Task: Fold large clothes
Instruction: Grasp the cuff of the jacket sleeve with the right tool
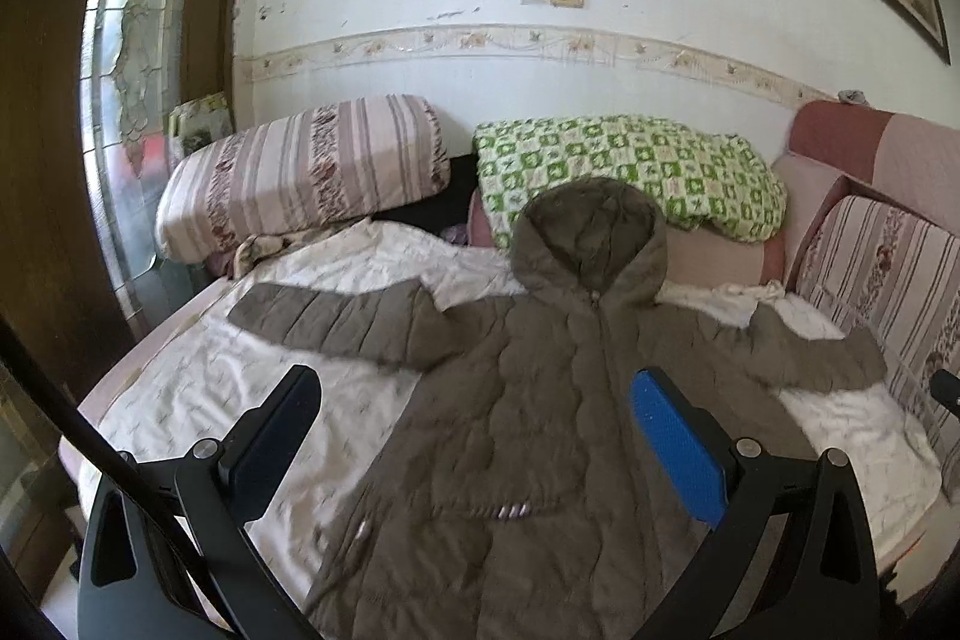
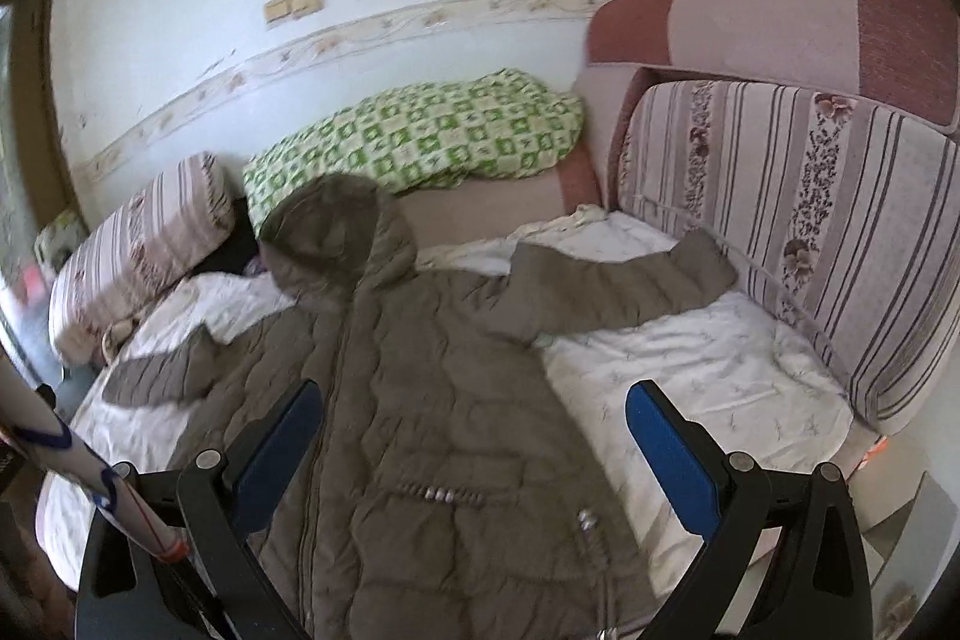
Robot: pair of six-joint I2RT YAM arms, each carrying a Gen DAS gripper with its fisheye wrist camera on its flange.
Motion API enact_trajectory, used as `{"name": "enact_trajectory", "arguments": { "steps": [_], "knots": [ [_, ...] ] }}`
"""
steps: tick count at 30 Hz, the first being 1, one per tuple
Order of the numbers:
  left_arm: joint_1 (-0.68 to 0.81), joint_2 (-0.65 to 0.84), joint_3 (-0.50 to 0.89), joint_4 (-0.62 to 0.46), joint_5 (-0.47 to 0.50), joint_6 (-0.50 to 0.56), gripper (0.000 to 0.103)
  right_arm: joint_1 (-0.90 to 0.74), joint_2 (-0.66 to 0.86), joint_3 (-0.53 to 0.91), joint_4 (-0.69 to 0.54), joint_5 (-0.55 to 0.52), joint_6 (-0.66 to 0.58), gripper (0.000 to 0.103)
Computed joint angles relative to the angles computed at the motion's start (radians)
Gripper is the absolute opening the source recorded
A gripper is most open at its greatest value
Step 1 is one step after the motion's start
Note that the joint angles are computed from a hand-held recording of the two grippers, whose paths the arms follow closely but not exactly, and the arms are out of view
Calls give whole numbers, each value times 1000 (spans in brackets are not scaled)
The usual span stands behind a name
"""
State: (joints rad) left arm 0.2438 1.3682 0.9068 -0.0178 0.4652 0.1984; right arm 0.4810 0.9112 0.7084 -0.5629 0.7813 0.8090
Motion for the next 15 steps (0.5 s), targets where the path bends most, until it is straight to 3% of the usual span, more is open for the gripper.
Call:
{"name": "enact_trajectory", "arguments": {
  "steps": [6,10,12,13,15],
  "knots": [
    [-187,161,145,62,-105,-62,103,-223,-7,30,44,-155,-148,103],
    [-328,413,299,94,-234,-31,103,-346,33,49,53,-218,-191,103],
    [-358,533,309,188,-293,-19,103,-437,41,42,77,-300,-220,103],
    [-369,575,330,184,-328,-9,103,-507,57,43,93,-361,-242,103],
    [-386,693,476,47,-365,11,103,-603,91,50,111,-418,-268,103]
  ]
}}
